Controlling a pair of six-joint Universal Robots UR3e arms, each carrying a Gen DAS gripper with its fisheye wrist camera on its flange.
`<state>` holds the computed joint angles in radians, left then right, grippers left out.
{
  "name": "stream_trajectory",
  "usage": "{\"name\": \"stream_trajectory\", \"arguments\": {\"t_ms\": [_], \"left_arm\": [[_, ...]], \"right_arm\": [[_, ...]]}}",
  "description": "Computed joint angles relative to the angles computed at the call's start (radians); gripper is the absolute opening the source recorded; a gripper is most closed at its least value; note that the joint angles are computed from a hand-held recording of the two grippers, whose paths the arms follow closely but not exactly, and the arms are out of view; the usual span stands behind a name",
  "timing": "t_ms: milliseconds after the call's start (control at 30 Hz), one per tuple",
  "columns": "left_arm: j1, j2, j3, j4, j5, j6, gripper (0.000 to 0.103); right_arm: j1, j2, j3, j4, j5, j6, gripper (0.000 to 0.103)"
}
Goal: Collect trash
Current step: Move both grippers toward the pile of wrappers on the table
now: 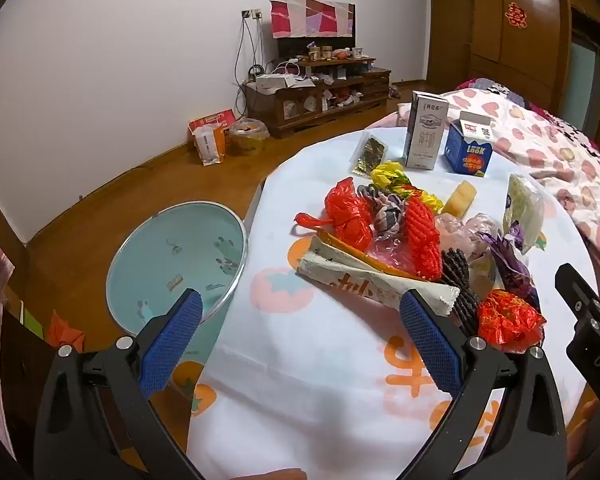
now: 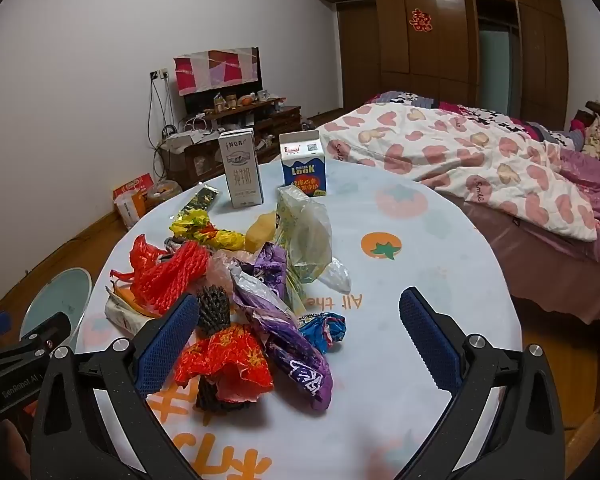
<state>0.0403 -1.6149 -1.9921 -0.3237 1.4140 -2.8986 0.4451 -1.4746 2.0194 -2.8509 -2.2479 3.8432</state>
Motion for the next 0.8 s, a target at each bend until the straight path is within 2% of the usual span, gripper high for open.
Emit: {"name": "stream_trajectory", "arguments": {"t_ms": [300, 533, 800], "left_arm": [[0.0, -0.001, 0.0, 0.002, -0.002, -0.004, 0.097], [0.017, -0.006, -0.007, -0.001, -0.001, 0.023, 0.097], [0.014, -0.038, -0.019, 0.003, -0.007, 0.034, 0.097]], "right_arm": [[0.003, 0.003, -0.001, 0.002, -0.005, 0.004, 0.098], [-0.044, -0.001, -0.013, 0.045, 0.075, 0.002, 0.098], [-0.083, 0.01, 0.021, 0.011, 0.141, -0.02, 0.098]]}}
